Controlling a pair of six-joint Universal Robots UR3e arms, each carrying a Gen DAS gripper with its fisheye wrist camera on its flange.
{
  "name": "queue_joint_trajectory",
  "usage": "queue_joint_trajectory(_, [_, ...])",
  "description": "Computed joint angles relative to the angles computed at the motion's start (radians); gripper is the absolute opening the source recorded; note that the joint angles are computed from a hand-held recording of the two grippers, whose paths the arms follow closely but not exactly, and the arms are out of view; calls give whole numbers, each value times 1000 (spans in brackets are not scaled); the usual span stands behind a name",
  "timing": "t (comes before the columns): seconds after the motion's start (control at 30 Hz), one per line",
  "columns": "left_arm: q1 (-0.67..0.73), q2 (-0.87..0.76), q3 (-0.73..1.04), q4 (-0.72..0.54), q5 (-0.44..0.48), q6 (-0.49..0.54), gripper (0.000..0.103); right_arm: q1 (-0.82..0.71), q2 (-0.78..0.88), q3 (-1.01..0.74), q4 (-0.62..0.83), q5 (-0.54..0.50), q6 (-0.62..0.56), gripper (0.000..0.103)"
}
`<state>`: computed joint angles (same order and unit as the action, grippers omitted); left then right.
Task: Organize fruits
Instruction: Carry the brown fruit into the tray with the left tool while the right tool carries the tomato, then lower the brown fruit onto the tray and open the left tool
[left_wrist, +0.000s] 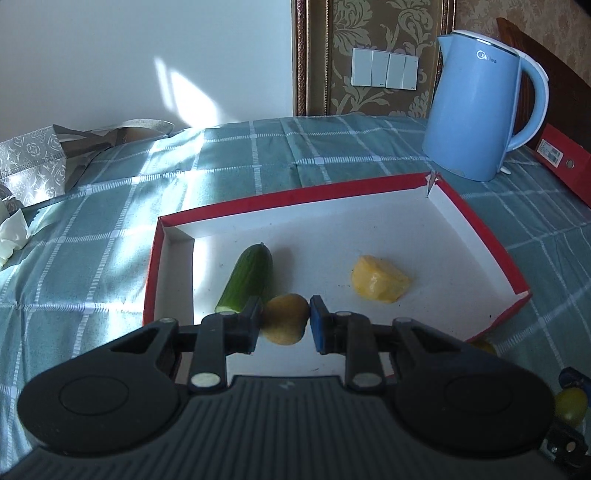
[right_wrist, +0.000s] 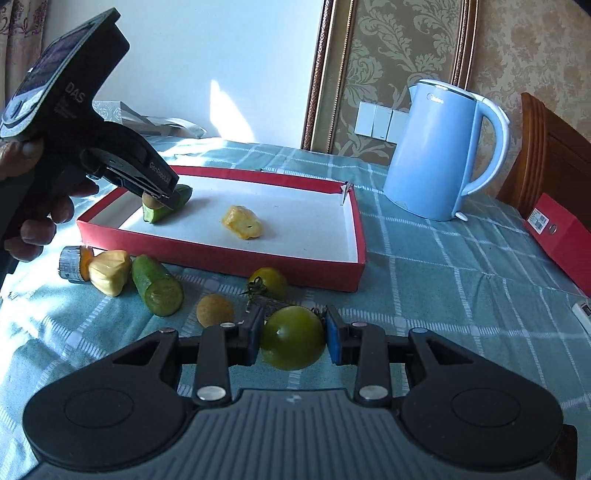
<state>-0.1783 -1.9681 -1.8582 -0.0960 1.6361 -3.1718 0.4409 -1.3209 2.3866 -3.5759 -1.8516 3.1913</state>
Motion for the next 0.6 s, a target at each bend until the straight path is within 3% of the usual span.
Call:
queue_joint_trajectory(0.27, [6, -122, 133, -65, -29, 7, 25, -17, 8, 4, 15, -17, 32, 34])
queue_joint_trajectory(0.6, [9, -151, 117, -7, -33, 26, 25, -16, 30, -28, 41, -17, 37, 34])
